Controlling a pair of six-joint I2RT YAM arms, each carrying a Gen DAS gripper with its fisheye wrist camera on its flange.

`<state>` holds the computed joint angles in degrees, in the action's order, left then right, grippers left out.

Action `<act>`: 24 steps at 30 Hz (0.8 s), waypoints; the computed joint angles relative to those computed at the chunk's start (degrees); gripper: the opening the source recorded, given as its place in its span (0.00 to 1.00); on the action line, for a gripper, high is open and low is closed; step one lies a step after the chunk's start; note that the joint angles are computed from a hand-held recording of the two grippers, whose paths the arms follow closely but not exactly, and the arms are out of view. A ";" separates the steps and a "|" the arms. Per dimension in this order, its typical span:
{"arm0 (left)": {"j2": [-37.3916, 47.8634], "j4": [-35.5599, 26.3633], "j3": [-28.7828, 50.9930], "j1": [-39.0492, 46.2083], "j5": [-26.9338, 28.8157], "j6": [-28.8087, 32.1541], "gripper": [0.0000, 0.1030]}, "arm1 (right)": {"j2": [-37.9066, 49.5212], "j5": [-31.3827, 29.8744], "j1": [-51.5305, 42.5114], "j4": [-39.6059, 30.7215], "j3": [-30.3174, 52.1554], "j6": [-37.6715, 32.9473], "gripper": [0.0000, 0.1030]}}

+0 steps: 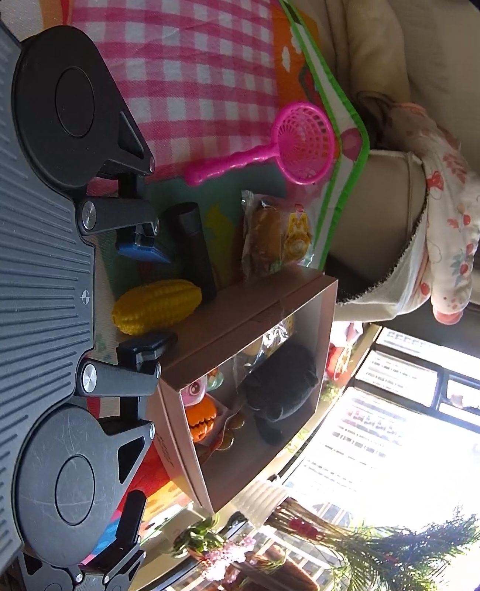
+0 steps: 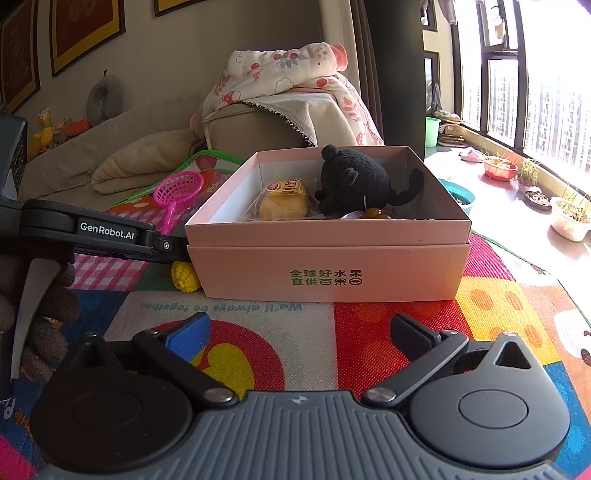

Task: Organize objects
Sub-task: 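Close the left tool around the yellow corn, then lift the corn with the left tool while the right tool reaches toward the black cylinder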

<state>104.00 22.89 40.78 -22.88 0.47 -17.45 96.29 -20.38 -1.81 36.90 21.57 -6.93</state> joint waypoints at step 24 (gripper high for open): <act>-9.31 30.26 -30.44 16.48 -1.93 -7.63 0.33 | -2.06 22.87 29.40 1.19 4.23 -6.06 0.82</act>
<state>94.68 53.15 10.34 -6.40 -1.46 -25.08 94.23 2.49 27.59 38.09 25.80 -12.99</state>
